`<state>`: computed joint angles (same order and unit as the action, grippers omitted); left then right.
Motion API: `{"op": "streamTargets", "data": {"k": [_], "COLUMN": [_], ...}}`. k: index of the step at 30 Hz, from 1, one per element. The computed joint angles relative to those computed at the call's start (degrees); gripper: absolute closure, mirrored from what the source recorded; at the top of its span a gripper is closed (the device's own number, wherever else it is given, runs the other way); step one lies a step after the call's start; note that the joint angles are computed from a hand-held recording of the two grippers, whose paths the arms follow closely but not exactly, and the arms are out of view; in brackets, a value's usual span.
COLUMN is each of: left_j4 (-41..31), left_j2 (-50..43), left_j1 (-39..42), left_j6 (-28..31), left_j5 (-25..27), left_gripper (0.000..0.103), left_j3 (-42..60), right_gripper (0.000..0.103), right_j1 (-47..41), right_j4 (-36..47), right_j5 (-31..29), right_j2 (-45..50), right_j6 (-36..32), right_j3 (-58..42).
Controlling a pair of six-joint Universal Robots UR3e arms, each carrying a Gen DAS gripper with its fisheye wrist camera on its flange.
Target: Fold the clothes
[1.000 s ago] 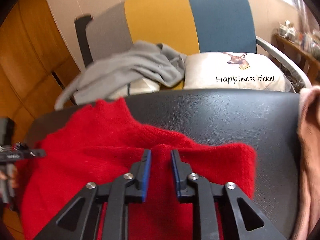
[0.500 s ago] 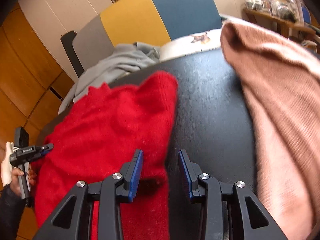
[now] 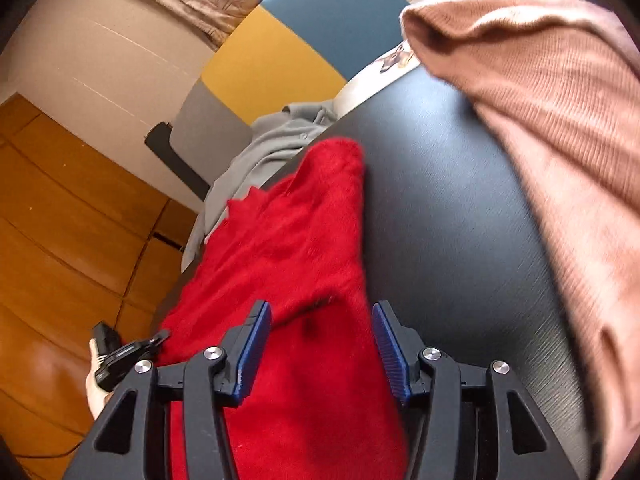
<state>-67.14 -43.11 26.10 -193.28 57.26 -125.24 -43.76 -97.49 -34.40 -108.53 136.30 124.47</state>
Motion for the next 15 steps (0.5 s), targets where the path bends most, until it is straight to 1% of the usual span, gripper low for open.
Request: {"op": "streamTargets", "data": {"k": [1, 3, 4, 6, 7, 9, 10, 11, 13, 14, 15], "left_j4": [-1.78, -2.87, -1.42, 4.06, 6.11, 6.86, 7.04, 7.73, 8.51, 7.81, 6.67], "left_j2": [1.51, 1.16, -0.72, -5.77, -7.15, -6.14, -5.53, -5.52, -5.91, -5.45, -4.72], "left_j1": [2.15, 3.1, 1.15, -4.69, -6.52, -6.43, -6.33, -6.88, -8.38, -8.61, -8.88], "left_j6": [1.09, 1.84, 1.71, 0.23, -0.41, -0.79, -1.12, -1.81, -3.28, -3.21, -2.77], "left_j5": [-1.42, -2.39, -1.41, 1.46, 2.29, 0.71, 0.53, 1.45, 4.52, 5.69, 7.09], "left_gripper": [0.098, 0.098, 0.098, 0.097, 0.097, 0.097, 0.097, 0.097, 0.097, 0.097, 0.097], "left_j3": [-0.05, 0.47, 0.82, 1.47, 1.42, 0.07, -0.48, -0.73, -0.38, -0.19, -0.01], "right_gripper": [0.048, 0.048, 0.047, 0.044, 0.042, 0.042, 0.04, 0.04, 0.04, 0.04, 0.04], "right_j1": [0.46, 2.99, 4.4, 8.13, 11.03, 16.67, 19.41, 21.95, 26.3, 27.2, 28.85], "right_j4": [-0.49, -6.5, -9.91, -18.31, -25.39, -38.48, -44.0, -48.15, -53.07, -53.06, -54.03], "right_j5": [0.27, 1.01, 1.3, 1.78, 0.84, -2.12, -4.53, -7.02, -11.82, -13.17, -16.28], "right_j2": [-1.01, -1.82, -1.73, 1.6, 4.58, 11.5, 15.52, 19.27, 25.9, 27.82, 30.34], "right_j6": [0.43, 4.04, 6.14, 11.87, 16.34, 24.42, 27.68, 30.22, 33.48, 33.7, 34.6], "right_j3": [0.57, 1.6, 1.92, 1.05, 0.01, -3.23, -5.7, -8.55, -14.84, -17.02, -19.62]}}
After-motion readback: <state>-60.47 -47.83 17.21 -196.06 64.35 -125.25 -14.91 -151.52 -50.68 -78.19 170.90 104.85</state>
